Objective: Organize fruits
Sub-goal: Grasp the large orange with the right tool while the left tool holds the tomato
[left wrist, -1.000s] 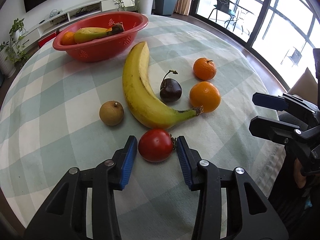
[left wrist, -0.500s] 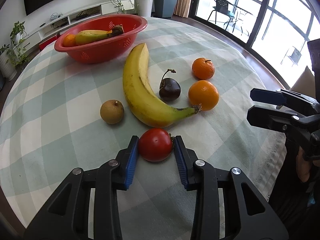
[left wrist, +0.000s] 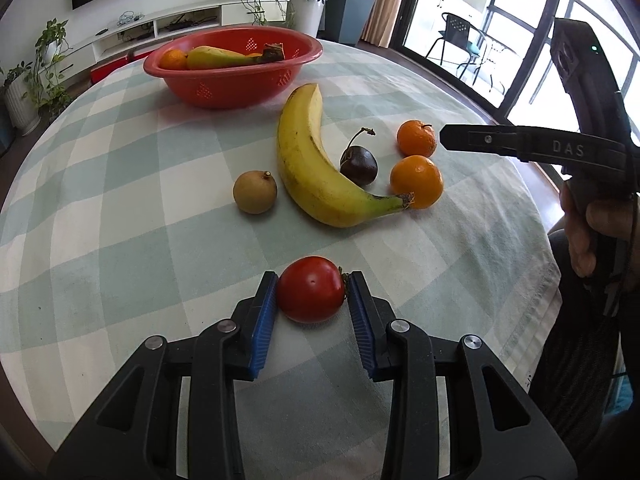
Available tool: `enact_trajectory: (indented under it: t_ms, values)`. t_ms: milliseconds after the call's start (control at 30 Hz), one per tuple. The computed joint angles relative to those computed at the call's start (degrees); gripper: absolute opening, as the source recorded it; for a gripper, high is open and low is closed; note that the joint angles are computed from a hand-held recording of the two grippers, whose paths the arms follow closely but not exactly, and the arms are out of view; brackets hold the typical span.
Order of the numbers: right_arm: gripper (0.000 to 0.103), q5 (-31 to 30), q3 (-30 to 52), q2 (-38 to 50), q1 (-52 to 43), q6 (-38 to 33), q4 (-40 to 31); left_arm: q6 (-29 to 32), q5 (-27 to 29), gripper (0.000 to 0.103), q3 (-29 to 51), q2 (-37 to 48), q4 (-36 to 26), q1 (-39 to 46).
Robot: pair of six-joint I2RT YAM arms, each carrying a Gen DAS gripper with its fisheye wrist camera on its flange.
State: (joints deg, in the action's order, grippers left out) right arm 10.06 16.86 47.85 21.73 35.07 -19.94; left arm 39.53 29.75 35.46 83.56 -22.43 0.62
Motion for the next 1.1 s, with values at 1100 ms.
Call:
enact_trajectory:
  t_ms: [1100]
  values:
    - [0.042,-0.98,-1.26,8.73,-4.53,-4.86,10.6,-0.92,2.12,0.033,0.44,-0.61,-1.08,1.88]
